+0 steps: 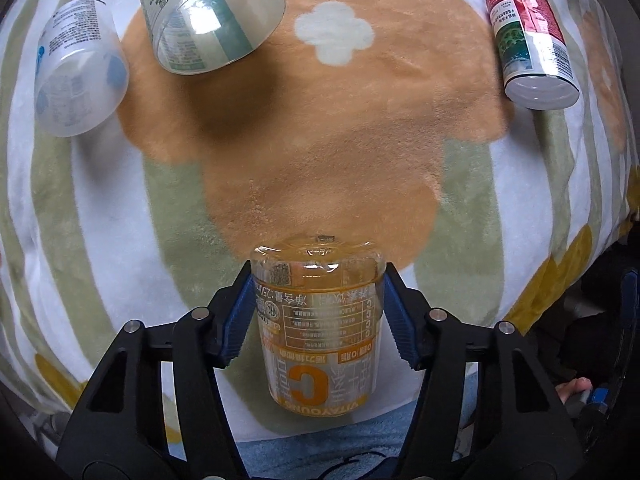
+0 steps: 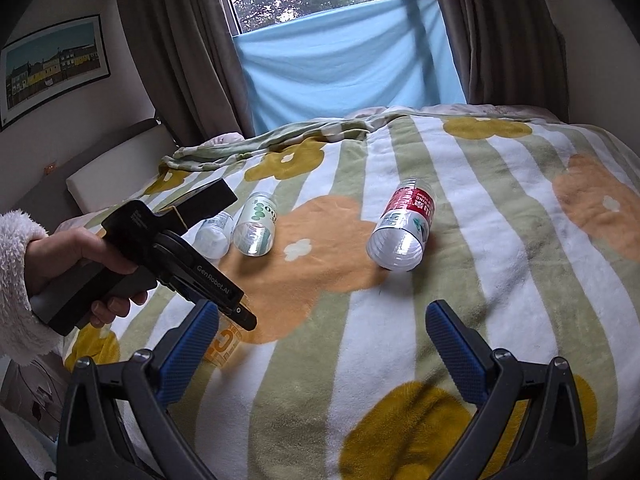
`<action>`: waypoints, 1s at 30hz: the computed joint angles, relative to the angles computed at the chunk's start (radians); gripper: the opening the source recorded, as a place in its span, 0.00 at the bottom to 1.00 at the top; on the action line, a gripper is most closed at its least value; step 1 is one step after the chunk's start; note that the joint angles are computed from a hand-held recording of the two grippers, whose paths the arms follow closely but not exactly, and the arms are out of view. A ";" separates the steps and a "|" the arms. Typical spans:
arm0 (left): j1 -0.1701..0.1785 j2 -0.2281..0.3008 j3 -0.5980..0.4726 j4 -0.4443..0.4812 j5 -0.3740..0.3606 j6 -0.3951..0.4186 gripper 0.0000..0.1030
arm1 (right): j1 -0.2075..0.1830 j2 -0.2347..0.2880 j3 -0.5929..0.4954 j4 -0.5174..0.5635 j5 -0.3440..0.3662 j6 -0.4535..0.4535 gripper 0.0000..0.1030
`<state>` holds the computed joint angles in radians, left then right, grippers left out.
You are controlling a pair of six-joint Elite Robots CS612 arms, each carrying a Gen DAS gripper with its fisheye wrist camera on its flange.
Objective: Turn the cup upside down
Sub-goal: 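Move the left gripper to the cup and close around its body, then lift the cup with the left gripper and rotate it bottom up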
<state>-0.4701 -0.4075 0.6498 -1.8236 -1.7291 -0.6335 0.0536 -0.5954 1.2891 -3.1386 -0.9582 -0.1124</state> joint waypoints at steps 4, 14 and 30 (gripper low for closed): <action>-0.004 -0.073 0.130 -0.184 0.015 -0.018 0.55 | 0.001 -0.001 0.002 0.002 -0.003 -0.006 1.00; -0.105 -0.222 0.611 -1.213 0.511 0.035 0.55 | 0.007 0.002 -0.007 0.031 -0.017 -0.026 1.00; -0.137 -0.151 0.591 -1.259 0.644 0.119 0.55 | 0.016 -0.014 0.029 0.082 -0.061 -0.068 1.00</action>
